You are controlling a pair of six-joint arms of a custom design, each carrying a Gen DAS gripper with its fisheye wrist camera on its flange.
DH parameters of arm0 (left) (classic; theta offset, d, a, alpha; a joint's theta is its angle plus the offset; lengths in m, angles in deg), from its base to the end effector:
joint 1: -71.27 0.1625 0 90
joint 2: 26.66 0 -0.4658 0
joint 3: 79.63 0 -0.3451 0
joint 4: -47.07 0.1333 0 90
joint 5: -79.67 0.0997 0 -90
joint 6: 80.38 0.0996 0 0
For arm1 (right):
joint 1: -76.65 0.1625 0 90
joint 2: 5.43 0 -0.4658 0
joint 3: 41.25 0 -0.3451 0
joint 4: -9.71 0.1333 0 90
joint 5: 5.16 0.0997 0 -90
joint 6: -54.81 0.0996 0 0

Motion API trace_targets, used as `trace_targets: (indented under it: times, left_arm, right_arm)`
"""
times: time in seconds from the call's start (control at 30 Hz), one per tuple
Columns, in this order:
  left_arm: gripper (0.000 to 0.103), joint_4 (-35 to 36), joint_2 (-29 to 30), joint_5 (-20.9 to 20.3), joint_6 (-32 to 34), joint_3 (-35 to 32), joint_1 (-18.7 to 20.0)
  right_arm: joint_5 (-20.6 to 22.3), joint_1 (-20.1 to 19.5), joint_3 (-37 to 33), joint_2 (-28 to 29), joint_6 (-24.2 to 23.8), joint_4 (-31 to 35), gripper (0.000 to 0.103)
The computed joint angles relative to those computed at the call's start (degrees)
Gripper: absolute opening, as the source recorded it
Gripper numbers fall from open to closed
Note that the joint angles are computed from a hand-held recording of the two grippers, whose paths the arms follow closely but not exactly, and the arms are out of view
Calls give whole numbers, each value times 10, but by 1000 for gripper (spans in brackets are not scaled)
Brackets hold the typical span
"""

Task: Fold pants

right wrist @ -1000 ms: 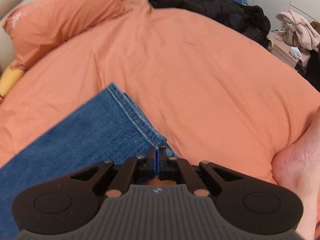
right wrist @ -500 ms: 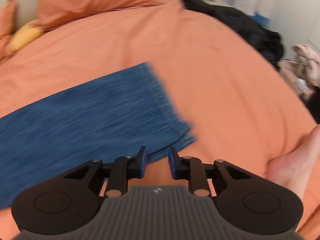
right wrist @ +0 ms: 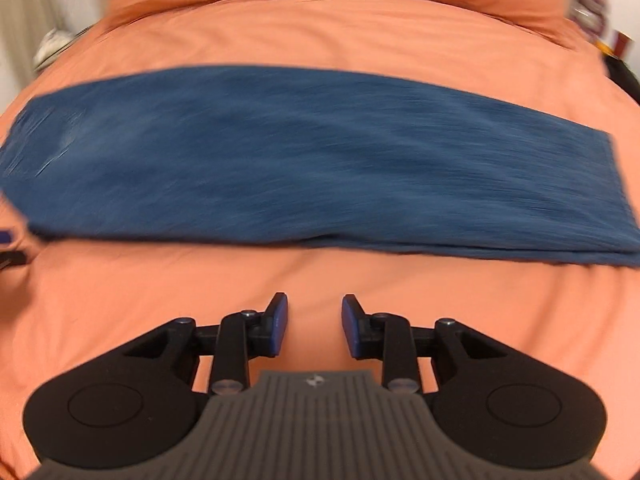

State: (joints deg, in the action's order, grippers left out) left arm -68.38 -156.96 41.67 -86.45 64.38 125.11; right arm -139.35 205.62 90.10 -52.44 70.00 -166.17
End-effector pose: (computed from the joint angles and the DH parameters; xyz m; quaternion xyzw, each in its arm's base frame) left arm 0.0860 -0.2413 0.3962 0.1888 0.8751 -0.2428 0.3737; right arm 0.3347 -0.3122 0.0911 0.1859 -0.9076 0.1823 0.3292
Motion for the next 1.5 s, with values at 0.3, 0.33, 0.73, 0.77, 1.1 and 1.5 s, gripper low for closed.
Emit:
trace_targets:
  times: [0.3,0.33,0.73,0.77,1.1,1.5]
  left_arm:
    - [18,-153,88,-106,109,-34,111]
    - [15,-146,92,-116,116,-44,114]
    - [3,37,117,-134,132,-144,96]
    - [3,46,119,-138,129,-146,99]
    - [0,28,120,-191,154,-160,160]
    - [5,32,80,-133,140,-136,132]
  right_arm:
    - [74,49,-64,85,-123,-20,34]
    - [85,52,-72,94,-141,-25,35]
    - [177,74,-215,176,-305,29,36]
    - [178,74,-227,182,-316,36,36]
    - [174,72,-279,232,-347,72,0]
    - [208,80,-216,217,-248,45,0]
